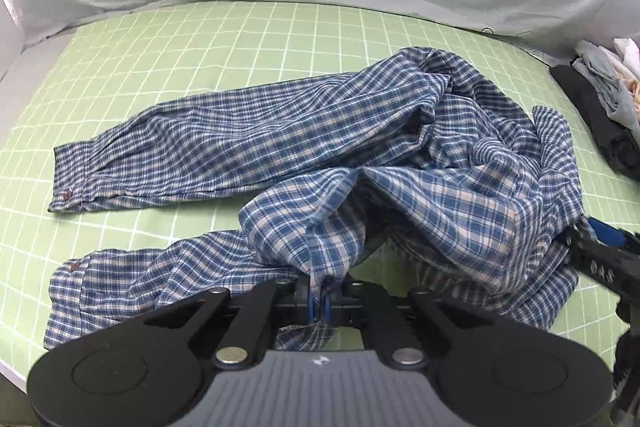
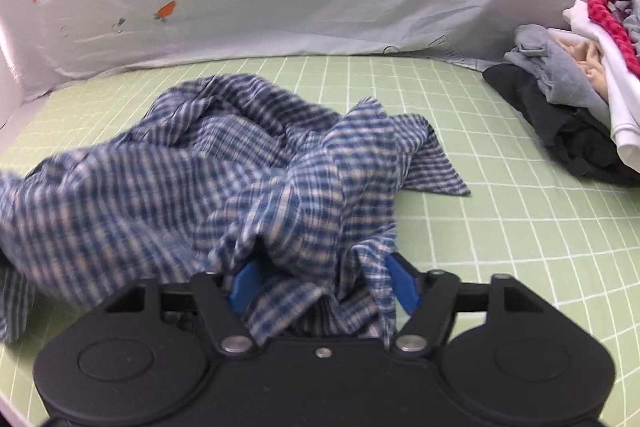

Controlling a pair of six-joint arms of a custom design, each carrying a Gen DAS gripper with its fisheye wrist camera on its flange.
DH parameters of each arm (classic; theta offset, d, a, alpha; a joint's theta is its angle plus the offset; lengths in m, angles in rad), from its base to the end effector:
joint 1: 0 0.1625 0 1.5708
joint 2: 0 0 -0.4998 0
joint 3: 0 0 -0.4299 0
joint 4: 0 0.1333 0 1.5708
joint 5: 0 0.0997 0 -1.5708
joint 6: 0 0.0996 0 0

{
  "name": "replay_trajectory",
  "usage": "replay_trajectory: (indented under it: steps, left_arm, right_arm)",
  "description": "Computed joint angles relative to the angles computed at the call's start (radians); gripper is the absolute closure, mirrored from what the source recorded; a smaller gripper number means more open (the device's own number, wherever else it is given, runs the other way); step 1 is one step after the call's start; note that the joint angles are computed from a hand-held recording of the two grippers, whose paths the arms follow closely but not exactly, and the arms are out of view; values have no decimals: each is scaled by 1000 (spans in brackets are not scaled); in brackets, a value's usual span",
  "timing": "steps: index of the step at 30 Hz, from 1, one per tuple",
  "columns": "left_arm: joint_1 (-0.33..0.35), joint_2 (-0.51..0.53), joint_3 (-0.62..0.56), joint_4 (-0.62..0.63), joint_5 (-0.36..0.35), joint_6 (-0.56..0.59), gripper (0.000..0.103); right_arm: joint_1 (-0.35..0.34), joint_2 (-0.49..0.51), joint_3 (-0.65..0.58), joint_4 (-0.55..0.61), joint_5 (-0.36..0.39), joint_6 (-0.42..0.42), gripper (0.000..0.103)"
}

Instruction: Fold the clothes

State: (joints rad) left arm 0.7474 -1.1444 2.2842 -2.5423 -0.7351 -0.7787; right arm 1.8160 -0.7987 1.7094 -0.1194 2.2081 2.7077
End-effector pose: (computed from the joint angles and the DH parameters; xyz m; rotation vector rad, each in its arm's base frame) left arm -0.2064 -0.4738 0.1444 0.1420 2.3718 -0.6176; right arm 0.2169 -0.5618 0.0540 0.4734 -2.2784 0.8713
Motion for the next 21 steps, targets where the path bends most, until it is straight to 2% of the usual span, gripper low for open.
replay_trajectory:
  steps: [1, 2, 3, 4, 8, 12, 19, 21]
  left_arm:
    - [2, -4, 1, -3, -3, 18, 98]
    - [4, -10, 2, -3, -6, 37, 98]
    - [7, -17, 2, -8, -9, 60, 98]
    - [13, -27, 4, -22, -5, 87, 98]
    - [38, -77, 10, -109, 27, 196, 99]
    - [89, -134, -2, -212, 49, 303, 99]
    - [226, -217, -58, -339, 101, 436, 99]
    - [272, -224, -82, -363, 148, 456, 99]
  right_arm:
    - [2, 2, -5, -12, -3, 0, 66]
    - [5, 4, -9, -25, -4, 1, 72]
    - [9, 5, -14, -42, -6, 5, 84]
    - [14, 6, -17, -61, -9, 12, 87]
    - [56, 30, -61, -137, -6, -12, 92]
    - [99, 95, -192, -145, -45, -68, 93]
    - [164, 278, -533, -68, -204, -115, 94]
    - [180, 345, -645, -12, -261, -118, 94]
